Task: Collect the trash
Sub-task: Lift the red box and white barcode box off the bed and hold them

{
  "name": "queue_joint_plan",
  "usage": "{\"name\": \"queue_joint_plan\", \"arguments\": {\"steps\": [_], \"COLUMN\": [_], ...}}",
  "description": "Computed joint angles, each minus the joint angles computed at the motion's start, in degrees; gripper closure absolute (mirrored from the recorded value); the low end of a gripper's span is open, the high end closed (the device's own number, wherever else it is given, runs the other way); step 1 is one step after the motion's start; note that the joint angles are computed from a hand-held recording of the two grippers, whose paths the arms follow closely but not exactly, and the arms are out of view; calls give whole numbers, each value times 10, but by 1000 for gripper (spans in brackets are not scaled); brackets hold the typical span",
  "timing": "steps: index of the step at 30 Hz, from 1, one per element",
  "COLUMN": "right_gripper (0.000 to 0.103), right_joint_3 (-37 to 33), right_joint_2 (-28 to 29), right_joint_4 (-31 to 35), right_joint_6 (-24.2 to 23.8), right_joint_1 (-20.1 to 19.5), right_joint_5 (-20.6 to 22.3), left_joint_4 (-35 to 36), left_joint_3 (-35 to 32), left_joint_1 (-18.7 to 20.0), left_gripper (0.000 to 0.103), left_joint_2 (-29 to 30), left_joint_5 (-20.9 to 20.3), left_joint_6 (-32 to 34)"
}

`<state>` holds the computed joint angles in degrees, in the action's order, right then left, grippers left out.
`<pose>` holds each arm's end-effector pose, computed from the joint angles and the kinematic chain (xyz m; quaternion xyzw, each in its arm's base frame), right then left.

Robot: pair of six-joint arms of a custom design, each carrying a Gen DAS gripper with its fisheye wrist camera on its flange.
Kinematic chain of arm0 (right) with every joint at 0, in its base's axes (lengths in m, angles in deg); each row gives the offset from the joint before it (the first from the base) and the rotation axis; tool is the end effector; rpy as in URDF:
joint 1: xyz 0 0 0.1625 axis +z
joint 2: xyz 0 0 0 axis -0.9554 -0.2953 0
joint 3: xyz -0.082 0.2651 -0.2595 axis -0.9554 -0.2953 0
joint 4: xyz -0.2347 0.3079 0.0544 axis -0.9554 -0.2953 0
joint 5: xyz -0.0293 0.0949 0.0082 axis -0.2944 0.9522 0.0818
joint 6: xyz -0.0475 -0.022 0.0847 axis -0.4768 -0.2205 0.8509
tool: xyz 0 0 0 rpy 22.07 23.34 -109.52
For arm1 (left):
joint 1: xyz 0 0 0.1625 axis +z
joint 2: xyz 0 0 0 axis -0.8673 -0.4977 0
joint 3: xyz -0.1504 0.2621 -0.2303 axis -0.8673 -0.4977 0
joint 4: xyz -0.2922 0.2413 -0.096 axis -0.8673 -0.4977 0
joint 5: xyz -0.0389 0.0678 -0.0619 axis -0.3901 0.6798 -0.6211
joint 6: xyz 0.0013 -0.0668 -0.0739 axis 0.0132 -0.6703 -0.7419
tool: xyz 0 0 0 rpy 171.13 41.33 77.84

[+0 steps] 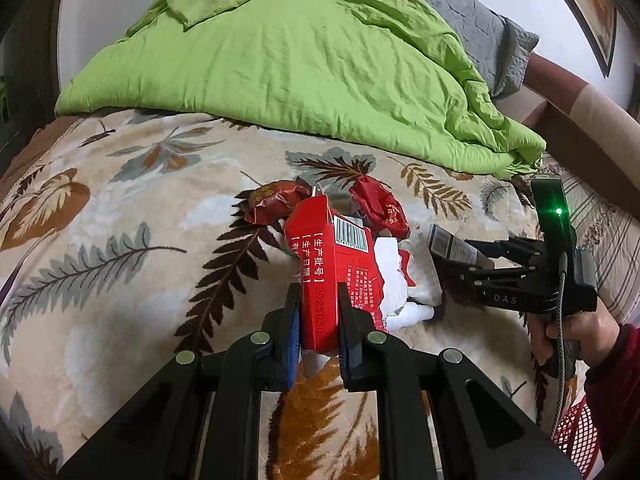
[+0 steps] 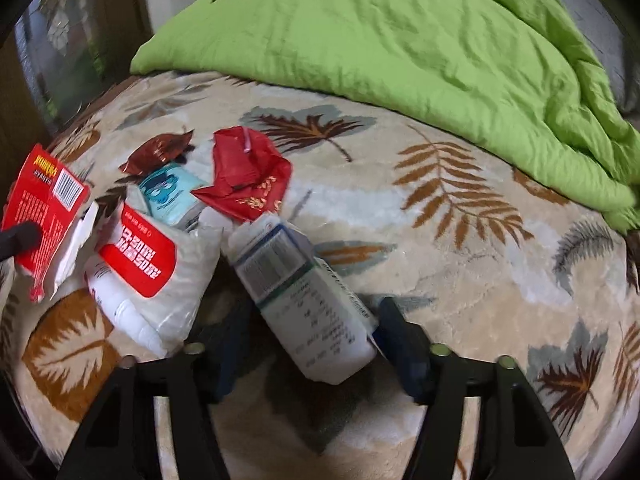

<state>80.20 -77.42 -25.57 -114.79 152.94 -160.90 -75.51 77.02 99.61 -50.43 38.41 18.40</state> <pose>-0.0290 -0.8198 0.3732 0.4227 -0.8688 0.1248 0.2258 -0.4427 -0.6456 -0.0307 0.0401 0.8745 -0.3942 0.2799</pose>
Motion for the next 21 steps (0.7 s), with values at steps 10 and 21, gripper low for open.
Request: {"name": "queue_joint_plan", "arguments": {"steps": [10, 21], "right_gripper": [54, 54], "right_joint_3": [71, 373], "right_joint_2": [-68, -296], "right_joint_4": [15, -49], "right_joint_6": [117, 242], "right_joint_1": [-11, -50], "right_joint_5": [38, 163], "left_joint_4": [-15, 34], "left_joint_3": [8, 49], "left_joint_1": [-6, -54], "left_gripper": [88, 88], "left_joint_2": [-1, -7], "left_joint_5": [10, 59], "left_joint_6": [-2, -96]}}
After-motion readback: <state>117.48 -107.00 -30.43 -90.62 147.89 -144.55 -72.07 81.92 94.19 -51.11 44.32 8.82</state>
